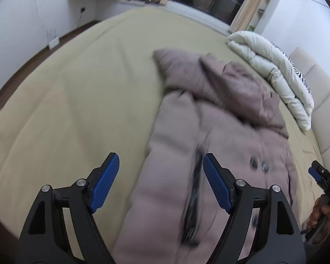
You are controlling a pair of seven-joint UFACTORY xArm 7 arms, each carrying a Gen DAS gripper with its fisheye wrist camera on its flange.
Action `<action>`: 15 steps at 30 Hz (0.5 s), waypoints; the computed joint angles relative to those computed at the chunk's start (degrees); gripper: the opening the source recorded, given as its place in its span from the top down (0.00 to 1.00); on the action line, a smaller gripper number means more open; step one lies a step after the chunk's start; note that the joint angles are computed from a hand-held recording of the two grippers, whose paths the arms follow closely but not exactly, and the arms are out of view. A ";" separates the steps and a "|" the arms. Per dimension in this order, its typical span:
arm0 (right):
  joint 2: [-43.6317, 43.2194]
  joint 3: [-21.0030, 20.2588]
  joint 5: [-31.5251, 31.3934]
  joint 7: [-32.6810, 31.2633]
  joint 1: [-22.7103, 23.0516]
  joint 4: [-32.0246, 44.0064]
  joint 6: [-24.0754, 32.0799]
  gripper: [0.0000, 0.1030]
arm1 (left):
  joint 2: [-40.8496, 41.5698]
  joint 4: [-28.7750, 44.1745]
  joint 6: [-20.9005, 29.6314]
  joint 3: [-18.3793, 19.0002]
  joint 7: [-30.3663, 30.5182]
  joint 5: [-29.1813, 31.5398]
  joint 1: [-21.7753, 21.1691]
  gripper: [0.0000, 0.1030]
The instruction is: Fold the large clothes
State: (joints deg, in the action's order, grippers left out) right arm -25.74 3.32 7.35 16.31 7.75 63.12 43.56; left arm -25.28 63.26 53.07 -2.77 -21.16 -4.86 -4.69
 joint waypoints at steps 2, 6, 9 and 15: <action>-5.58 -0.38 1.00 1.76 -0.22 -4.87 2.60 0.03 | -6.95 -5.23 4.35 1.00 -0.36 -0.85 0.20 0.25; -13.70 -0.41 0.05 4.97 -1.86 -10.66 8.55 0.03 | -15.97 -10.69 12.46 3.27 2.69 -2.39 -0.07 0.25; -18.33 -1.49 -0.27 5.49 -2.74 -13.45 11.62 0.04 | -20.01 -12.40 17.21 4.33 5.44 -2.86 -0.04 0.25; -22.76 -3.95 0.37 2.71 -2.72 -14.76 18.63 0.09 | -25.18 -15.39 25.30 5.39 10.03 -6.07 -1.00 0.24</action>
State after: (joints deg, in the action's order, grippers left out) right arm -48.50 -0.63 7.72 19.01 5.03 48.36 62.18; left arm -50.45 47.87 78.38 2.62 -11.13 -10.93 -5.69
